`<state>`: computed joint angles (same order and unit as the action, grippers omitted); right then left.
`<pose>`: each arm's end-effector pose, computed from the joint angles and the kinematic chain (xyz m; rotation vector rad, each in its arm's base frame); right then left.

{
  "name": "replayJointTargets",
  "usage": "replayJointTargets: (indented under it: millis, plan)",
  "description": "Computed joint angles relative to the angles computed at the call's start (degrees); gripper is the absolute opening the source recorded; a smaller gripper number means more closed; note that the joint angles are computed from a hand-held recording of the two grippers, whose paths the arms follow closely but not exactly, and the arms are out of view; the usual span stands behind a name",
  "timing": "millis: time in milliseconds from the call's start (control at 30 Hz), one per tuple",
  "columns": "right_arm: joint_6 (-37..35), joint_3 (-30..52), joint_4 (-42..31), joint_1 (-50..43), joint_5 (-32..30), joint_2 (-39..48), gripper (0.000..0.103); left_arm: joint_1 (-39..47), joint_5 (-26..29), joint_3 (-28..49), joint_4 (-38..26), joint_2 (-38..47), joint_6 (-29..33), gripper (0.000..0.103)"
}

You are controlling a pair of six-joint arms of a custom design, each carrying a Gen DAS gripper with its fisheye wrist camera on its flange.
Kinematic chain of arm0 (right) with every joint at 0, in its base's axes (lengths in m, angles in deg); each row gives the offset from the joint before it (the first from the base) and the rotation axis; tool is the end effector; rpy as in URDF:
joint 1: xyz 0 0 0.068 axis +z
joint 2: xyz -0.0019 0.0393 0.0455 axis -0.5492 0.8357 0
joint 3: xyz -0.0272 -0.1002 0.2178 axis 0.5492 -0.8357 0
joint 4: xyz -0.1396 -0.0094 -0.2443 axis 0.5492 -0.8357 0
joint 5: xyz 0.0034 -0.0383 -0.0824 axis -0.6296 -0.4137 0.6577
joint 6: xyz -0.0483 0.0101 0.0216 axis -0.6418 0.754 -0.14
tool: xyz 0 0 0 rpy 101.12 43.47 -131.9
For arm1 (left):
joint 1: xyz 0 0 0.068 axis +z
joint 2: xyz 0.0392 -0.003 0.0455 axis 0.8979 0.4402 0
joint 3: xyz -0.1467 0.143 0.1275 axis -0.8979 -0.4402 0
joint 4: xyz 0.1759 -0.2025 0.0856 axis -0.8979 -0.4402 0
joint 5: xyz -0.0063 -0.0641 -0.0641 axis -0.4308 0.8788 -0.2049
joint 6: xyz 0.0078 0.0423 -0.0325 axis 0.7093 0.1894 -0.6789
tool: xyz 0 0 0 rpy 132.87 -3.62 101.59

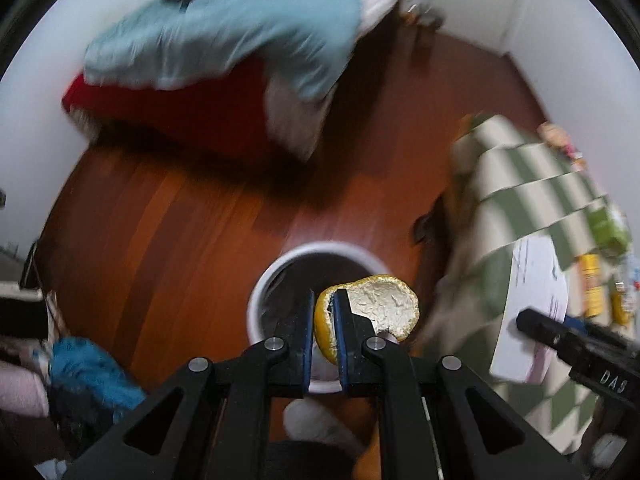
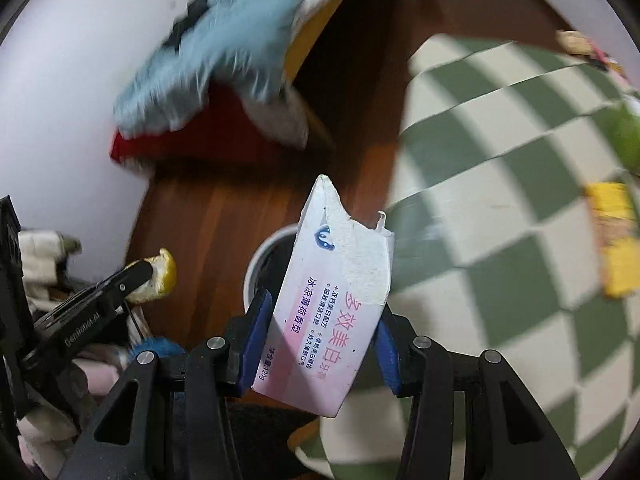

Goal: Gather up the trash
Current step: 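Carry both items over the white bin and open both grippers to drop them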

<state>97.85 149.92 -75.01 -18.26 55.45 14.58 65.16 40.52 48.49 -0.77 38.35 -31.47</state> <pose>0.2793 0.0900 0.3314 -0.1712 2.8309 0.6944 0.2273 0.0085 0.3611 -0.3043 2.7472 0.0929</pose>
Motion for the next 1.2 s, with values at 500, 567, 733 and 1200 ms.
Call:
replayJointTargets:
  millis: [500, 567, 733, 1200]
  plan:
    - [2.9, 11.2, 8.2, 17.6, 8.7, 36.9, 0.052, 18.7, 12.6, -14.0, 13.0, 18.5, 8.7, 0.017]
    - [2.8, 14.0, 6.3, 18.3, 8.3, 40.4, 0.056, 20.0, 11.5, -14.8, 14.0, 17.8, 8.8, 0.055]
    - [0.7, 18.9, 2.8, 19.6, 11.8, 44.3, 0.096, 23.1, 7.4, -16.0, 15.3, 15.1, 9.4, 0.103]
    - [0.6, 17.5, 0.1, 21.6, 18.3, 37.6, 0.101, 20.2, -1.4, -20.8, 14.1, 0.8, 9.9, 0.103]
